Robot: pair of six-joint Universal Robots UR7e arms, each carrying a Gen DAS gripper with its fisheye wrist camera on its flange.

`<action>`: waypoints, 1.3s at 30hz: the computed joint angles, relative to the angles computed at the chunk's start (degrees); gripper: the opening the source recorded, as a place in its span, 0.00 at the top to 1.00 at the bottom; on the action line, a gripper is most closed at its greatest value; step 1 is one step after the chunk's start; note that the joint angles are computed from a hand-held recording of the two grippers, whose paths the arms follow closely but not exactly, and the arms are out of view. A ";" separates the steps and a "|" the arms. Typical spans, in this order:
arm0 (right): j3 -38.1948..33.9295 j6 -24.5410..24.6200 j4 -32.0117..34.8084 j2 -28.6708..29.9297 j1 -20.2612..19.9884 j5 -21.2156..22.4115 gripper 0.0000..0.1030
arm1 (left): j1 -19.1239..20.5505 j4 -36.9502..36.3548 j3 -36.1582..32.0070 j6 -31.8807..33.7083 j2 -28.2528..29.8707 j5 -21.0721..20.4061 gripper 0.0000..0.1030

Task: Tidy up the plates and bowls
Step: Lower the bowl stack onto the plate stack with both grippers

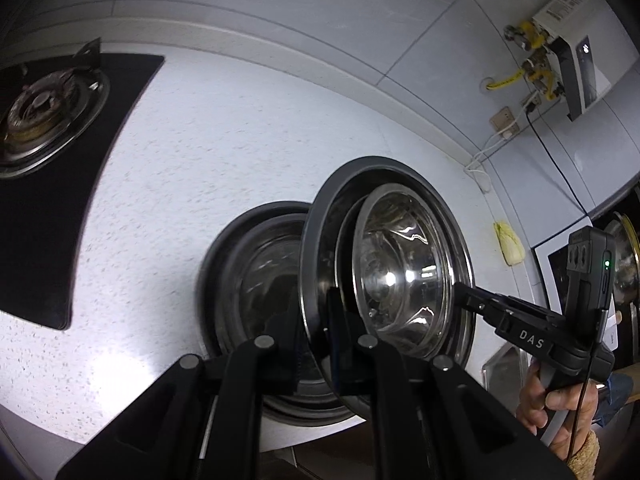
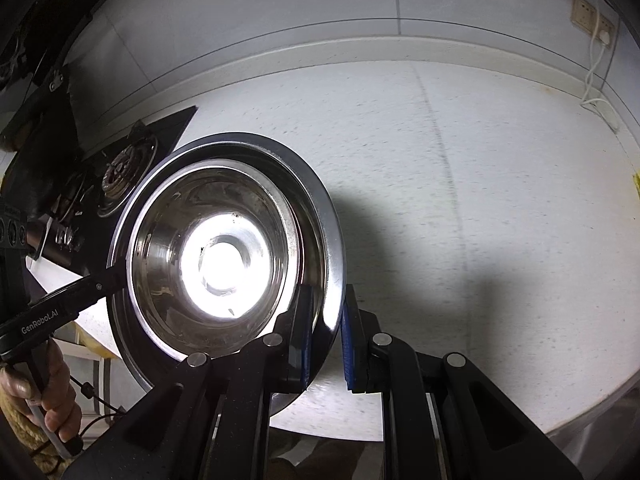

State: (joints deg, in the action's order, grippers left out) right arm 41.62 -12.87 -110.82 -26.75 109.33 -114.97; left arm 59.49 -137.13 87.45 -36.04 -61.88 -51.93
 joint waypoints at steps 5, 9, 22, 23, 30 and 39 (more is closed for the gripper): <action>-2.73 -0.13 3.04 2.18 0.05 0.40 0.89 | 1.44 -0.34 1.86 -3.44 -1.10 -1.36 0.91; -5.04 -0.44 5.88 3.70 -0.17 1.27 0.89 | 1.37 -1.57 3.01 -6.07 -1.08 0.85 0.92; -7.04 -3.54 9.27 4.30 -2.04 5.34 0.88 | -1.56 1.15 5.00 -12.99 -1.08 8.93 0.93; -6.37 -3.38 8.85 3.94 -2.11 5.49 0.88 | -1.61 1.04 5.20 -13.05 -1.06 8.84 0.93; 0.24 -2.81 3.24 0.95 -2.18 4.97 0.88 | -1.12 -1.61 5.76 -10.39 -0.52 7.65 0.92; 1.90 -1.27 1.12 0.21 -1.88 4.24 0.88 | 0.34 -0.39 4.86 -10.47 -0.15 6.29 0.91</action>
